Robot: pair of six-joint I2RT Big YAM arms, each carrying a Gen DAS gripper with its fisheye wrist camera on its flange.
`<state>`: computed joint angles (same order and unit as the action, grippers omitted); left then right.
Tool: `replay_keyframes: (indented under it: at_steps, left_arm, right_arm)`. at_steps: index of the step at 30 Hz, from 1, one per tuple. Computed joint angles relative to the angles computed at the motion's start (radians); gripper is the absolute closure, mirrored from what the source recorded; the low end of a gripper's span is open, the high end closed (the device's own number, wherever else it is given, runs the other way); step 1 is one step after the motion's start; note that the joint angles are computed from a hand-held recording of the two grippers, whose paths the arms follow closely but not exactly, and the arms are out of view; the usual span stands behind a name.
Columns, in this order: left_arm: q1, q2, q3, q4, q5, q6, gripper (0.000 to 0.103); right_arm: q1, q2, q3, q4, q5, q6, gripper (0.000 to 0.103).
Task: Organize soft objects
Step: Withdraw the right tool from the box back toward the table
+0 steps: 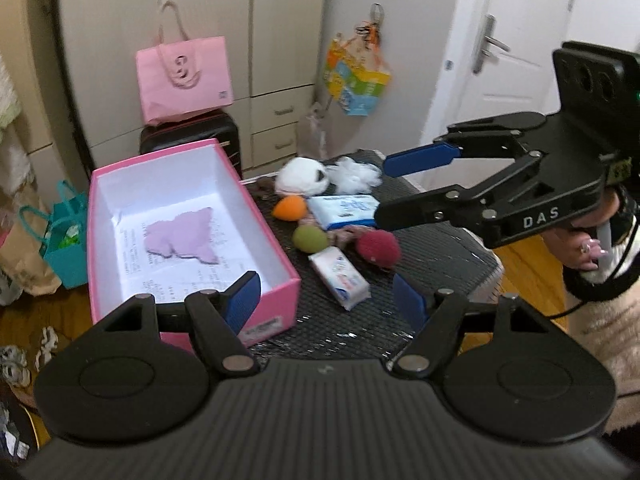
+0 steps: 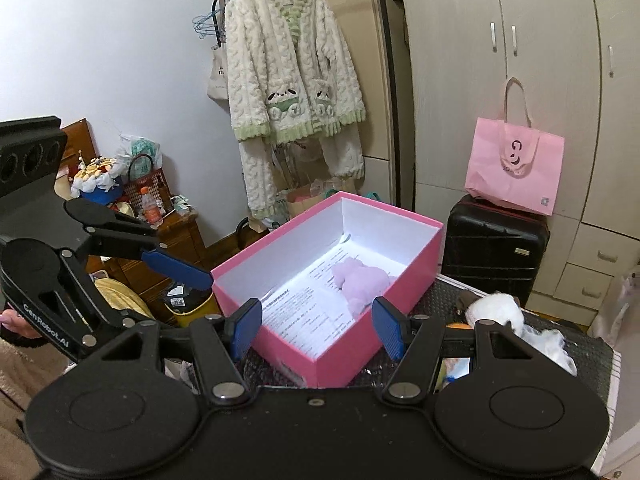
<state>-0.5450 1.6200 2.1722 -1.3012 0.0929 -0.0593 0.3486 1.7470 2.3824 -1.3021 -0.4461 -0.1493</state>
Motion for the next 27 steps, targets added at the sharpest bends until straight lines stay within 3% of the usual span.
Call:
replay_keyframes:
  at_steps: [11,20,24,27]
  left_arm:
    - [-0.092,0.025,0.004,-0.045,-0.009,0.077,0.030]
    - [-0.116,0.076,0.000,-0.058,0.025,0.068,0.030]
    - [-0.126,0.082,-0.037,-0.009,0.017,0.070,0.030]
    - [-0.137,0.059,-0.126,0.098,-0.019,0.055,0.030]
  right_arm:
    - [-0.030,-0.208,-0.306,0.116,0.042,-0.053,0.037]
    - [-0.078,-0.301,-0.472,0.161,0.043,-0.049,0.037]
    - [-0.110,-0.318,-0.529,0.179,0.030,-0.028,0.037]
    - [-0.132,-0.325,-0.571,0.206,0.020,-0.005,0.037]
